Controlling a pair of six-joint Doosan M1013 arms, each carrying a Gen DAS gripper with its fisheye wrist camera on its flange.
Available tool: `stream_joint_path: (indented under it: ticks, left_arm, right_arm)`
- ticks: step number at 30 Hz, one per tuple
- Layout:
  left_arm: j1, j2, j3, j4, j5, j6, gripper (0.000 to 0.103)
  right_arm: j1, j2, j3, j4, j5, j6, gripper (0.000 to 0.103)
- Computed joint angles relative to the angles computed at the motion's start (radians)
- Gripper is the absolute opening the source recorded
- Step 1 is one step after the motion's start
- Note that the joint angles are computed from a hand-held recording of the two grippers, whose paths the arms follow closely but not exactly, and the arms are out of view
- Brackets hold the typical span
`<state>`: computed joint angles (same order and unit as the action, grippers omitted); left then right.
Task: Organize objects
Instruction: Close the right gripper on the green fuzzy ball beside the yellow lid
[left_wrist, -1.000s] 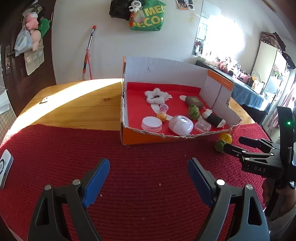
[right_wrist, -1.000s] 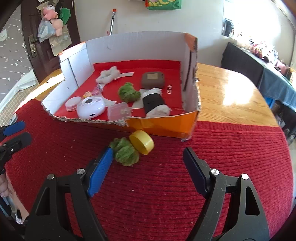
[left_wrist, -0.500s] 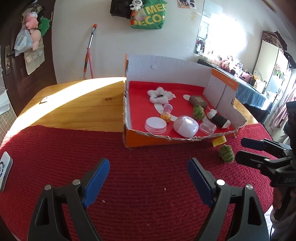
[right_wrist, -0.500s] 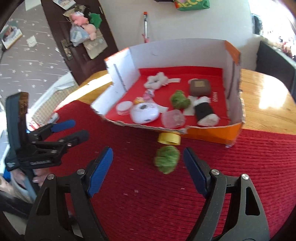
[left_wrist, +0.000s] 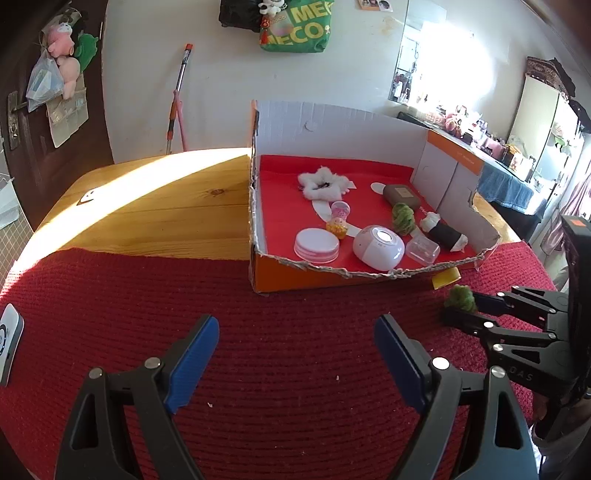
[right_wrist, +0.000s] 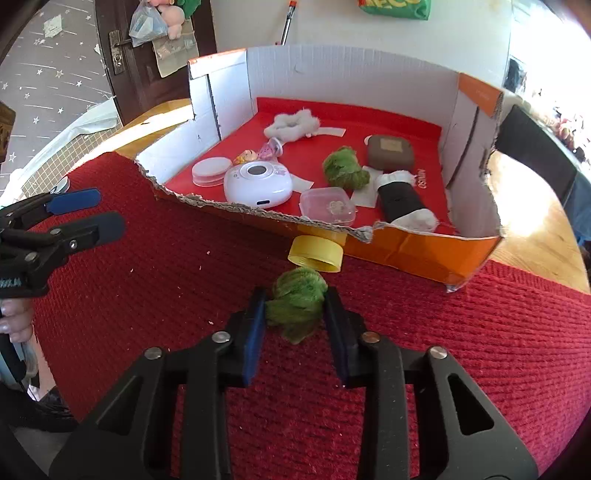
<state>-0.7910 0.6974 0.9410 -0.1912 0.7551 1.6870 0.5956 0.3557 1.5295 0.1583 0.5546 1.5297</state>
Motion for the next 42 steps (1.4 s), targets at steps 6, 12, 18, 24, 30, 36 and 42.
stream_joint_path:
  ticks: [6,12,18,24,30,36,42]
  left_arm:
    - [-0.001,0.008,-0.010,-0.024,0.008,0.024,0.088]
    - [-0.004,0.010,-0.010,-0.044,0.017,0.051,0.088]
    - [0.001,0.000,0.003,-0.040,0.006,0.050,0.088]
    - [0.008,-0.003,0.007,-0.039,0.005,0.046,0.088]
    - [0.012,-0.001,0.004,-0.042,0.007,0.049,0.088]
    - [0.012,0.000,0.004,-0.044,0.008,0.050,0.088]
    - [0.013,-0.006,0.013,-0.048,-0.001,0.058,0.088]
  right_arm:
    - [-0.018,-0.033,0.030,0.015,0.032,0.010,0.028]
    - [-0.009,-0.027,0.018,-0.025,0.043,0.053,0.061]
    - [0.008,-0.008,-0.019,-0.059,-0.002,0.084,0.066]
    - [0.005,0.033,-0.068,-0.050,0.044,0.127,0.045]
    - [0.001,0.041,-0.079,-0.031,0.057,0.140,0.037]
    - [-0.008,0.037,-0.069,0.025,0.041,0.112,0.029]
    - [-0.013,0.024,-0.051,0.190,0.030,-0.040,0.029]
